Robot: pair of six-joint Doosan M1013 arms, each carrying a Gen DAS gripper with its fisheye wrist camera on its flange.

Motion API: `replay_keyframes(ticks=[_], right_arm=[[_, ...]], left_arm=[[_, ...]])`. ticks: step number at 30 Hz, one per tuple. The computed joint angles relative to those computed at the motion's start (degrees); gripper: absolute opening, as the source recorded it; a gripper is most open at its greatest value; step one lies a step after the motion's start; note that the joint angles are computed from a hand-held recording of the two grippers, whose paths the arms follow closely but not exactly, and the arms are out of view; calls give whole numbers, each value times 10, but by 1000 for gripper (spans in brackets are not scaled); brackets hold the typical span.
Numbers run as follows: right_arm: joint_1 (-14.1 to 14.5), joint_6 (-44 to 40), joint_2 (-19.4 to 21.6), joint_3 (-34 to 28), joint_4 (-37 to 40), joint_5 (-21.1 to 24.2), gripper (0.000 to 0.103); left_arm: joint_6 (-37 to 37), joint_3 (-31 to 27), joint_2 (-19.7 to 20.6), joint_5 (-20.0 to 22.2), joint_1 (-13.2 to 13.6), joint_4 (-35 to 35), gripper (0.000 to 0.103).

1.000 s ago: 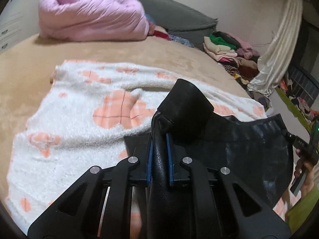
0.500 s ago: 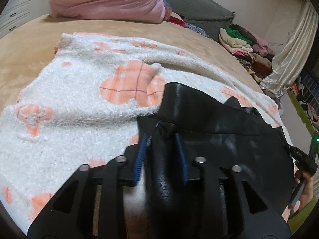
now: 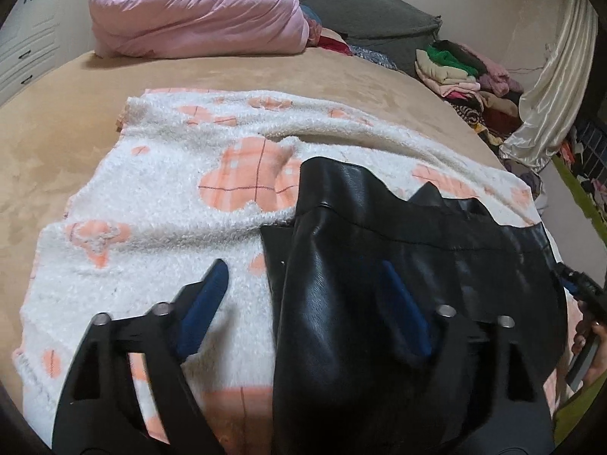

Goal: Fold large clothes
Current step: 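Open both tools and release the folded jacket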

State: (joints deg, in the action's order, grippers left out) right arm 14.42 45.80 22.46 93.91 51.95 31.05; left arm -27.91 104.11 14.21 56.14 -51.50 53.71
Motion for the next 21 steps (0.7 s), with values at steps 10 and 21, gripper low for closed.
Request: replay_keyframes(ticks=[10,21], right_arm=[[-19,-38,-37,27,41,21,85],[-27,-100,-75,68,61,35,91]], left_arm=[[15,-18,-6,40,-29,10,93],[-7,-8,-19,37,-54,3,93]])
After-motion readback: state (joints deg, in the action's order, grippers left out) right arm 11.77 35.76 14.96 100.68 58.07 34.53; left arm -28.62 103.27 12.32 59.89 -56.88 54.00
